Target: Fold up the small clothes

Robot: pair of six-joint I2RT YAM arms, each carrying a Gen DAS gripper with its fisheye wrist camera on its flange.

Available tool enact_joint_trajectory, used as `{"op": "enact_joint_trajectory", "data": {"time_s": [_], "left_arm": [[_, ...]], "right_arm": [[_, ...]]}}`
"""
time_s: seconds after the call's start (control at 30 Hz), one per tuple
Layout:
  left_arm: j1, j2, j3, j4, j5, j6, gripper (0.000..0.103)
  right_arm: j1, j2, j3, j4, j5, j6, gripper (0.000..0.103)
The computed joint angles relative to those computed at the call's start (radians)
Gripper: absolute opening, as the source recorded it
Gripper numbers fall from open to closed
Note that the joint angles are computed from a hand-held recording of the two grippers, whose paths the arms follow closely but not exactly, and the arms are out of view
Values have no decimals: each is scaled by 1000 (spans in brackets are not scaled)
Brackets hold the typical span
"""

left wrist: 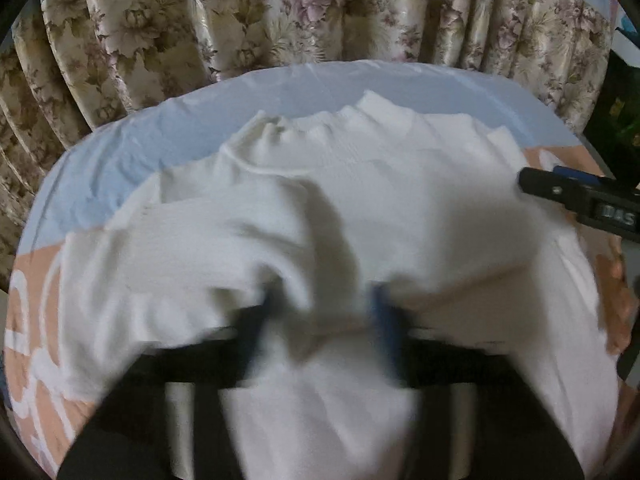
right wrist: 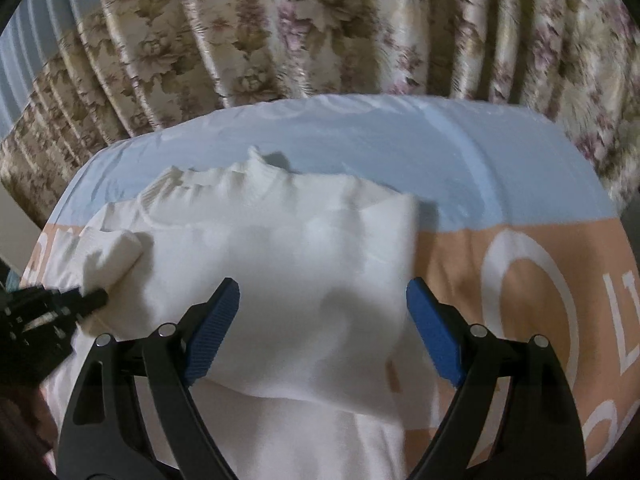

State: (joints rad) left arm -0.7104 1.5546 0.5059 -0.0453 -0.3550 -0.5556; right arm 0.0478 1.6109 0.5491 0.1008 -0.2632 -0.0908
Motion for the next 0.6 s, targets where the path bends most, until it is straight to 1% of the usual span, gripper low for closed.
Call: {"op": "enact_joint_trajectory", "data": {"time_s": [0.07,0.1,0.2,0.27,0.3,0.4,0.47,0.53,0.57,0.6], "left_arm": [[-39,-30,-26,17,-24,-16,80],[-67,-59,-39,10,-56,-29,80],[-101,-180,-92,-51,-122,-68,81],[-75,-267,-127,-97,-127,-70,85],[-28,-323,-151,-128,-115,-43,85],[110,-364,-184,-172,-93,50,85],[220,-371,-205,-177,-72,111,85],[360,-388,-231,-166,4,182,85],[436,-388,-241,-151,61,220,85],[474,-399,-257,-137,87,238,85]], "right_arm": [[-19,12,-1,2,-5,-14,86],[-26,16,-3,4,-5,-22,86],[-40,29,-3,4,-14,-27,86],[-35,24,-10,4,-16,-31,86],[-27,15,-17,4,-22,-36,86],[21,-12,-25,0,-26,-34,86],[91,-34,-22,-6,-22,-17,86],[188,-49,-6,-15,6,13,82],[231,-49,8,-24,11,28,81],[272,-47,24,-33,8,44,81]]}}
